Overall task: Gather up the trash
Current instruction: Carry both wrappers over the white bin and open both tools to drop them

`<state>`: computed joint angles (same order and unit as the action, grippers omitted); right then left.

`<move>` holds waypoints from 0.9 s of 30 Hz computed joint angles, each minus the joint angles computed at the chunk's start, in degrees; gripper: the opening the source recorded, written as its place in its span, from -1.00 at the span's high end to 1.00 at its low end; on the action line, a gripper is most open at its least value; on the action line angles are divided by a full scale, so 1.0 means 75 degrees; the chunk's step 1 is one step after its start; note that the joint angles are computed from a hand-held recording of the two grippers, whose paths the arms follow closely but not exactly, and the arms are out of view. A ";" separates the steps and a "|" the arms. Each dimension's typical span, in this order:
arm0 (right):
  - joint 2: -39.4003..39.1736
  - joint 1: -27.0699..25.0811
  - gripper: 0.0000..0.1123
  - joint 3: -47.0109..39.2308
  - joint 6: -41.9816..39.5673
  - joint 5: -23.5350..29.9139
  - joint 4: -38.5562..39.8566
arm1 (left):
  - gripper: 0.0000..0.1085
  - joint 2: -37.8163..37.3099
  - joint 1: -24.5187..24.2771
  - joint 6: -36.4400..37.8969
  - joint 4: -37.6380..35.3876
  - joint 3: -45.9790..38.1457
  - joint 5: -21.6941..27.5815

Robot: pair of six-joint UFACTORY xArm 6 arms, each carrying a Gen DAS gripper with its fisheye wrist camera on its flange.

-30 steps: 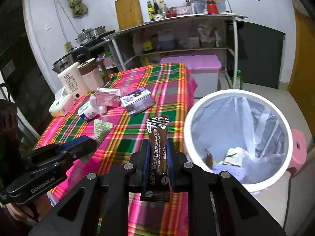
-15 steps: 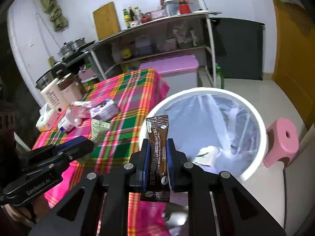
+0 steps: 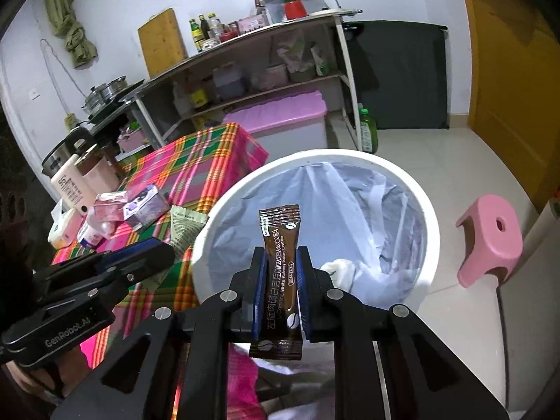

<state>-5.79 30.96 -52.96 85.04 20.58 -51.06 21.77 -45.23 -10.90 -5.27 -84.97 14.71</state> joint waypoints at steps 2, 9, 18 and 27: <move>0.0017 -0.0075 0.69 0.0021 -0.0061 -0.0036 0.0064 | 0.62 0.0147 -0.0022 0.0225 -0.0211 -0.0203 0.0083; 0.0218 -0.0261 0.69 -0.0015 -0.0513 -0.0155 0.0512 | 0.61 0.0678 -0.0035 0.0941 -0.0904 -0.0916 0.0448; 0.0443 -0.0346 0.66 -0.0039 -0.1004 -0.0315 0.1055 | 0.48 0.0896 0.0003 0.1303 -0.1435 -0.1171 0.0564; 0.0260 -0.0224 0.55 -0.0031 -0.0699 -0.0225 0.0654 | 0.46 0.0553 -0.0004 0.1593 -0.1891 -0.0731 0.0257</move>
<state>-3.84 29.29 -53.19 79.80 18.89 -46.15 25.92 -45.26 1.05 -19.45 -90.45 16.64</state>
